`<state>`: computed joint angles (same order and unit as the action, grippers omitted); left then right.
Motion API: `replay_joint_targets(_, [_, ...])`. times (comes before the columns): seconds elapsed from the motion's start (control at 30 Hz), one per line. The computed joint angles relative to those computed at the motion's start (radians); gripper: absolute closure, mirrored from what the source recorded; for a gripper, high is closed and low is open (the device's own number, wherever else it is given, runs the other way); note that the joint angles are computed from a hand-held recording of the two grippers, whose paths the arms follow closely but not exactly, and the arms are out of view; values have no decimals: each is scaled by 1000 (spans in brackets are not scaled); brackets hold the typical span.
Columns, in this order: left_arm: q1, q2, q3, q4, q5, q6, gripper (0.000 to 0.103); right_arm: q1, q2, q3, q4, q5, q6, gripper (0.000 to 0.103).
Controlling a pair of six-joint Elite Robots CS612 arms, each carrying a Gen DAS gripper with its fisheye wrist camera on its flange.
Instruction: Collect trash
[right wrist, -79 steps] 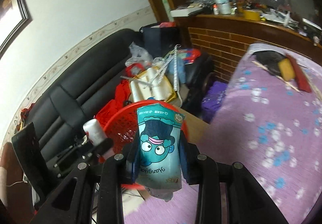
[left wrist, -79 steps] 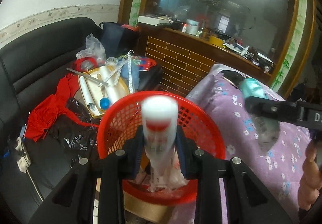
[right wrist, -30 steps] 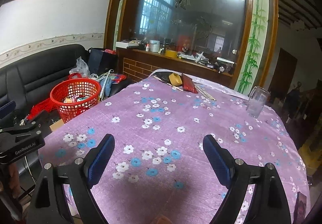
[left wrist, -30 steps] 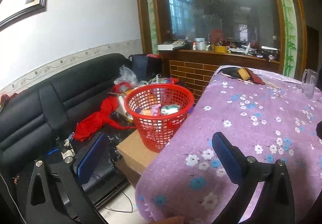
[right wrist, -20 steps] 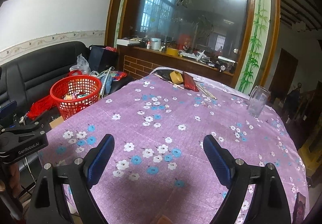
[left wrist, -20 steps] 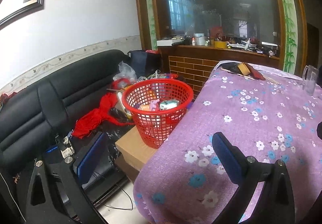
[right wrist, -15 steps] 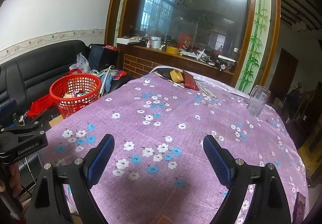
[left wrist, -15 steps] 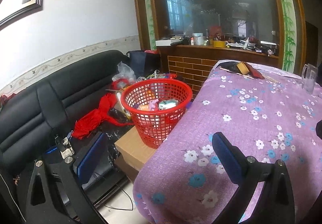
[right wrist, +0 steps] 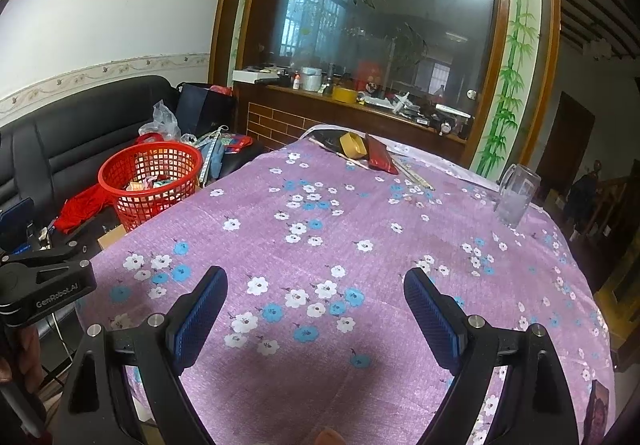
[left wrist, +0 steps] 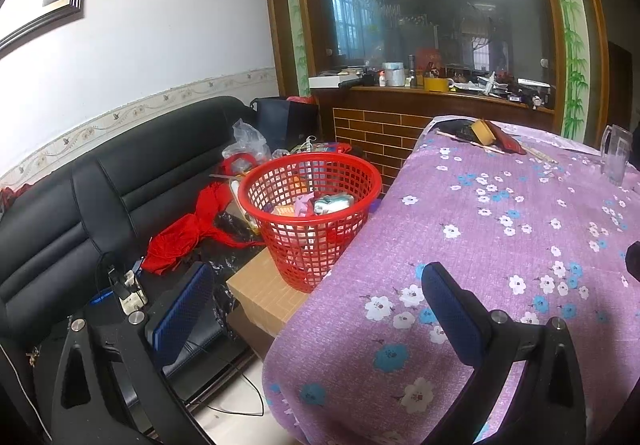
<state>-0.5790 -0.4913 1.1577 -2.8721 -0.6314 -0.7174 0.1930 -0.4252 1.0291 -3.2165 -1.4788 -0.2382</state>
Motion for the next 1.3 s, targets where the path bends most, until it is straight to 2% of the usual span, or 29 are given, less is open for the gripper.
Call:
replay_joint_targets(0.97, [-1, -1, 10, -9, -1, 4, 0, -5, 0, -1, 11, -3, 16, 10])
replay_joint_targets(1.3, [-3, 6, -2, -23, -9, 38, 0, -7, 0, -1, 20, -2, 26, 10])
